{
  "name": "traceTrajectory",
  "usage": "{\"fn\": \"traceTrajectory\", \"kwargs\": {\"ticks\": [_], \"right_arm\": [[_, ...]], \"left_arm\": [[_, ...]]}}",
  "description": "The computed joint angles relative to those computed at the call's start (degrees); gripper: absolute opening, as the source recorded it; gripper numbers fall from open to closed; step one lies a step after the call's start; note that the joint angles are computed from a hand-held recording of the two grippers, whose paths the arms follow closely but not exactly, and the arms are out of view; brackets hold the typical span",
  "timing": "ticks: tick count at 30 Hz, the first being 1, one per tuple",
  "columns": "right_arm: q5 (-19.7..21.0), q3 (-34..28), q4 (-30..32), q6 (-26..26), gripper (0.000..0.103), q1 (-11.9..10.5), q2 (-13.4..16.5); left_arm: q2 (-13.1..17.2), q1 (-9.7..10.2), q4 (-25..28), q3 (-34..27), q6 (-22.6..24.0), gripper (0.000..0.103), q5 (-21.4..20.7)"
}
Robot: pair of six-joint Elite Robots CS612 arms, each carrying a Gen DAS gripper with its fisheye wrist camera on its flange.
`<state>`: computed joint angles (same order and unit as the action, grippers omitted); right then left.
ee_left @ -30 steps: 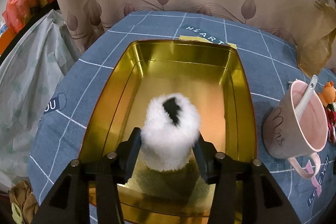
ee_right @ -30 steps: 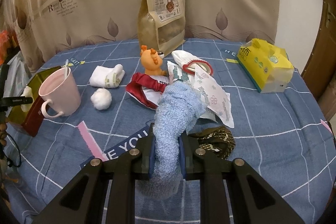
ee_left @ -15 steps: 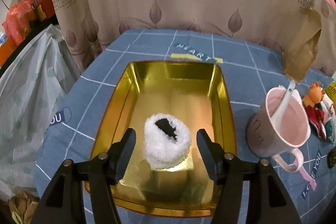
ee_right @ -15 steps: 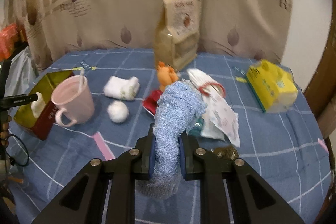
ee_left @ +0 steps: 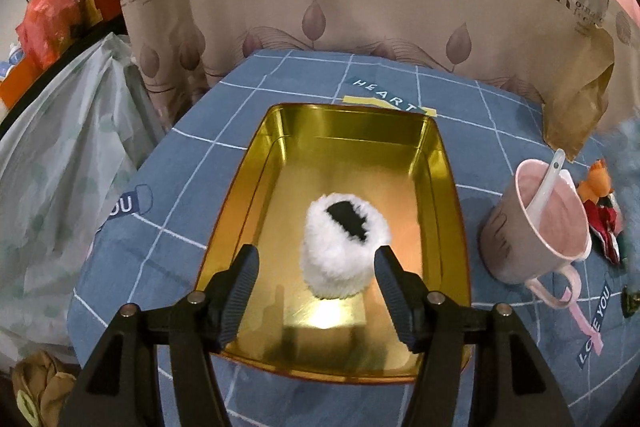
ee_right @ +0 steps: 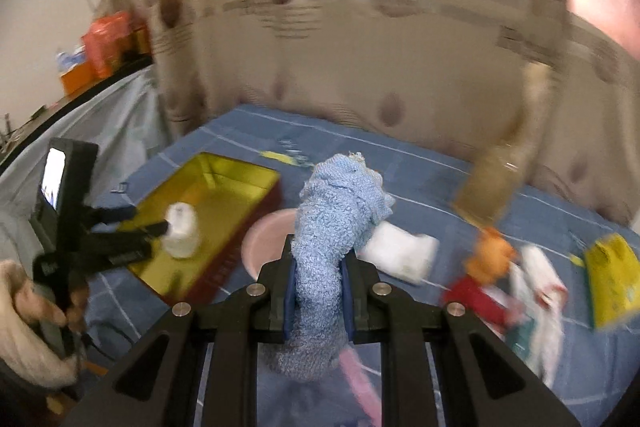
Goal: Organize soft objects
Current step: 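Carry the blue sock into the tray and open the right gripper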
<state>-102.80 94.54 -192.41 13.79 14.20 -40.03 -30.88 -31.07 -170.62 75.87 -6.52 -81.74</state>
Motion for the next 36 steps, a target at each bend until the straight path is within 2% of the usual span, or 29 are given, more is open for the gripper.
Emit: {"fn": "traceTrajectory", "kwargs": {"ticks": [4,8,17,26,29,31,33,36], "right_arm": [[5.32,-5.20,3.82,-0.49,0.017,0.06,2.17],[7.75,-11.44,8.32,-1.95,0.017,0.50,4.94],[8.54,-23.58,20.32,-4.94,0.017,1.34,10.80],[10.07,-28.83,26.90,-4.65,0.023,0.95,13.96],[9.45,-29.63,27.21,-5.30,0.029,1.15,14.50],[9.82,-29.88,26.87,-5.16,0.041,1.13,14.71],[9.72,-29.58,25.73,-4.79,0.059,1.15,14.59],[8.63,-27.60,22.06,-4.85,0.060,1.30,13.49]], "left_arm": [[-0.20,0.37,-0.35,0.33,-0.47,0.061,-0.02],[-0.21,0.74,-0.31,0.25,-1.22,0.062,0.15],[-0.22,1.42,-0.01,-0.13,-2.49,0.062,-1.36],[-0.12,1.64,0.15,-0.47,-2.96,0.062,-1.49],[-0.20,1.62,0.12,-0.37,-3.00,0.061,-1.51],[-0.19,1.64,0.00,-0.35,-2.99,0.061,-1.54],[-0.18,1.67,-0.11,-0.32,-3.06,0.061,-1.50],[-0.23,1.65,-0.35,-0.19,-3.15,0.061,-1.39]]}}
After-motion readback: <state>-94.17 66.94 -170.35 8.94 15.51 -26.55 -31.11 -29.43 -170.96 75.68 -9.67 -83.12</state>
